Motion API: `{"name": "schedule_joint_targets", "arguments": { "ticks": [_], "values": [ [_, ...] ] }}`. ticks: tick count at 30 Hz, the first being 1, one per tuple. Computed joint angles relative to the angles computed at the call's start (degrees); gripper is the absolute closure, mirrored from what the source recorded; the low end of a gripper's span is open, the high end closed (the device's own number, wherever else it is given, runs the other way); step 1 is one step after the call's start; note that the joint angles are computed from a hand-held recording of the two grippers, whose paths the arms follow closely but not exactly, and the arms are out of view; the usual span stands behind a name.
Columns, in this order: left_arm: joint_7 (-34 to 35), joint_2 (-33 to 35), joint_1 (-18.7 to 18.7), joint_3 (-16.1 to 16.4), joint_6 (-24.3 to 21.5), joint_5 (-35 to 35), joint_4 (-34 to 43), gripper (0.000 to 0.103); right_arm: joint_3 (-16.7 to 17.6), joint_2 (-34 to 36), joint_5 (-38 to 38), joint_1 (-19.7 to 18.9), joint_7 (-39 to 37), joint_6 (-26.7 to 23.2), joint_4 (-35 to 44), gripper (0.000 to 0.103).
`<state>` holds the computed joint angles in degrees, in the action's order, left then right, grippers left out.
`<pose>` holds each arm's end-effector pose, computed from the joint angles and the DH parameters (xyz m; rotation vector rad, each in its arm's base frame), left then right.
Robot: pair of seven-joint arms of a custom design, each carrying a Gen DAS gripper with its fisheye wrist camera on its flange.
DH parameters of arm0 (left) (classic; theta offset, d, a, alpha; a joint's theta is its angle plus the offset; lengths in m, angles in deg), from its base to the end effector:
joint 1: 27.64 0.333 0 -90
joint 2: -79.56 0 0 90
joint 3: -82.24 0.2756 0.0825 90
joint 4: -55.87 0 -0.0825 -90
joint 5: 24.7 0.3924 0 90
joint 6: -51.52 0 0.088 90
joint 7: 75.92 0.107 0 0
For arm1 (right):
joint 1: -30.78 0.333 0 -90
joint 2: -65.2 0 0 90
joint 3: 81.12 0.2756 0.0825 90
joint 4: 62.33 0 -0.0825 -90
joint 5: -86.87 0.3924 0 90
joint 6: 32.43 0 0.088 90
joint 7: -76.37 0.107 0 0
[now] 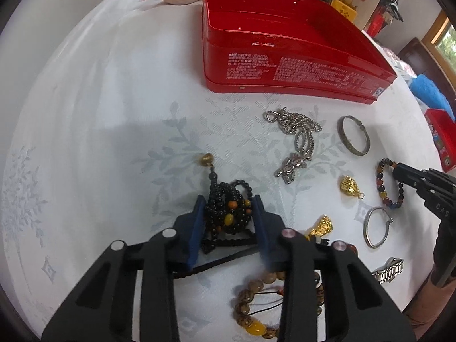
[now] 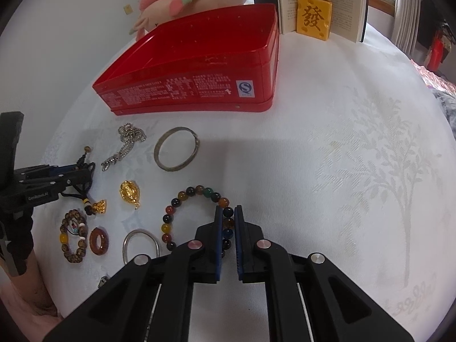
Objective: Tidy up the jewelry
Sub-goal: 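Close the left tool on the black beads while the right tool grips the multicolour bracelet, then carry both held bead pieces into the red tin and open both tools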
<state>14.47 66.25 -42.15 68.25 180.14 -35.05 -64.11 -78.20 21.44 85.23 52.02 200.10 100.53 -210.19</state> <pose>0.4684 -0.2680 0.5166 -1.6203 2.5053 -0.5706 0.3634 0.1636 0.5219 -1.7288 2.0260 -0.2720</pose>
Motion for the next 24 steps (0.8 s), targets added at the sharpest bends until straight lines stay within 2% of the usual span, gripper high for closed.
{"name": "schedule_joint_targets", "arguments": {
  "ticks": [3,5,18,24],
  "values": [
    [0.5,-2.2,-0.3,0.5,1.3,-2.0,-2.6,0.077,-0.2,0.1,0.4,0.3,-0.3,0.2,0.0,0.095],
    [0.7,-2.6,-0.5,0.7,2.2,-3.6,-3.2,0.085,-0.6,0.0,1.2,0.6,-0.5,0.7,-0.1,0.095],
    [4.7,-8.3,-0.6,2.3,4.3,-9.5,-5.7,0.084,0.1,-2.0,0.7,0.8,-1.1,3.9,0.7,0.096],
    [5.6,-8.2,-0.7,2.0,3.9,-10.0,-2.7,0.084,0.4,-1.6,-0.4,0.4,-1.7,5.3,3.1,0.096]
  ]
}}
